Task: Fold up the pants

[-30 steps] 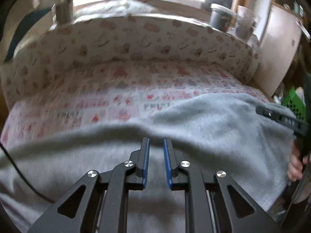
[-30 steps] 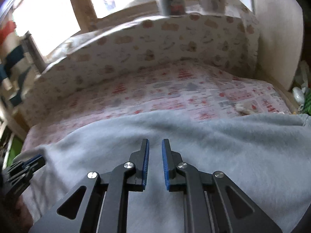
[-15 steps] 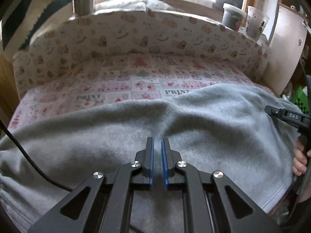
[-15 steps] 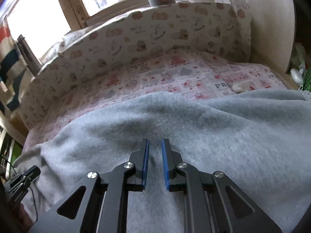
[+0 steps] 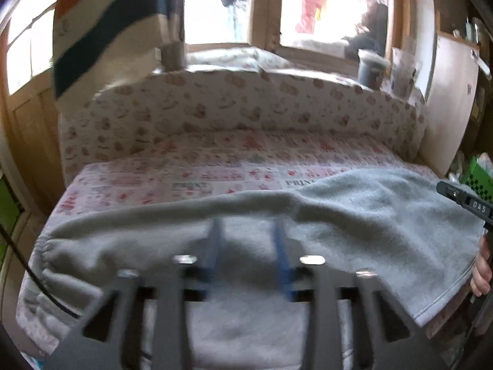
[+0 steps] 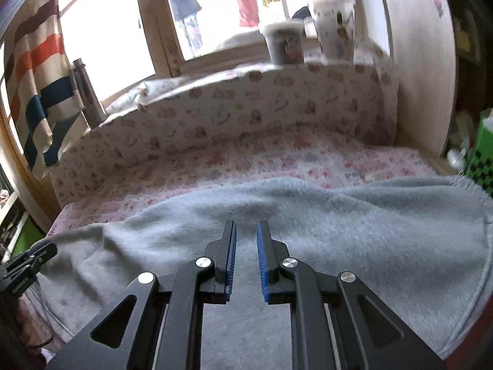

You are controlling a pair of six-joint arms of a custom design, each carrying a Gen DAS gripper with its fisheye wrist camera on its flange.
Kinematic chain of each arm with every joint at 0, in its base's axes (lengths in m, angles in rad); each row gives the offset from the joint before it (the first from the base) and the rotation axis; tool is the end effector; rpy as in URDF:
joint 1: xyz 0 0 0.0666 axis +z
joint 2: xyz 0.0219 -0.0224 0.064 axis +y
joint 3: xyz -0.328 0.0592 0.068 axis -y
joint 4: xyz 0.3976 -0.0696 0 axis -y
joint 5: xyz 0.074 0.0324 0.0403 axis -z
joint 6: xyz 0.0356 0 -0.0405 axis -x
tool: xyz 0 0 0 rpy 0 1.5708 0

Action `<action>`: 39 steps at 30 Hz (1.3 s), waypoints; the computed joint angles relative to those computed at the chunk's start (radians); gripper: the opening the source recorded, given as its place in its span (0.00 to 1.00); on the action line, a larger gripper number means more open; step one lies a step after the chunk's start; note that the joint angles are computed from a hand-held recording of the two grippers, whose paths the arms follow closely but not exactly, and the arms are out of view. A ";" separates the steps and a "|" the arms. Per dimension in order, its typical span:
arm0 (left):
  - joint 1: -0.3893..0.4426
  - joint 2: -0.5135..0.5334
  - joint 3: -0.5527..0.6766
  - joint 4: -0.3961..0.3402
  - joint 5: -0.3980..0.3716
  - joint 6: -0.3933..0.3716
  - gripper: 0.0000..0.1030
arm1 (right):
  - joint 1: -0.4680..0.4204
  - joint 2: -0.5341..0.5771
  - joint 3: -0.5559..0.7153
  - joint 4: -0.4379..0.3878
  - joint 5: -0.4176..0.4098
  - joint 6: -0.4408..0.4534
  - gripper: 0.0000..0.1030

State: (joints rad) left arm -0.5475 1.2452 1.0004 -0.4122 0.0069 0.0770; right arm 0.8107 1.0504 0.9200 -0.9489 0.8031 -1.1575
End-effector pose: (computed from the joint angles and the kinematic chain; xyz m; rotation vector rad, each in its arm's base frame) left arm 0.3871 -0.2368 0.2997 0.5283 2.1877 -0.3473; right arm 0.2658 0.2419 0.3102 0.6153 2.1438 -0.0581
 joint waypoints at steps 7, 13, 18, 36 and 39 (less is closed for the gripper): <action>0.118 -0.185 -0.172 0.073 -0.015 0.018 0.80 | 0.143 0.106 0.119 -0.127 0.202 -0.088 0.54; 0.259 -0.268 -0.262 0.092 -0.023 -0.004 0.93 | 0.230 0.209 0.211 -0.143 0.315 -0.085 0.77; 0.385 -0.221 -0.253 0.059 0.028 0.013 0.93 | 0.252 0.267 0.246 -0.121 0.334 -0.103 0.84; 0.581 -0.022 -0.223 0.145 0.444 0.080 0.72 | 0.252 0.373 0.333 -0.147 0.296 -0.047 0.84; 0.580 0.002 -0.209 0.171 0.461 0.123 0.72 | 0.247 0.386 0.347 -0.150 0.288 -0.035 0.84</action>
State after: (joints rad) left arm 0.0322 1.2473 0.7916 -0.2416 0.4678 0.2001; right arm 1.0581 1.4361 1.2669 -1.0990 1.0908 -1.1922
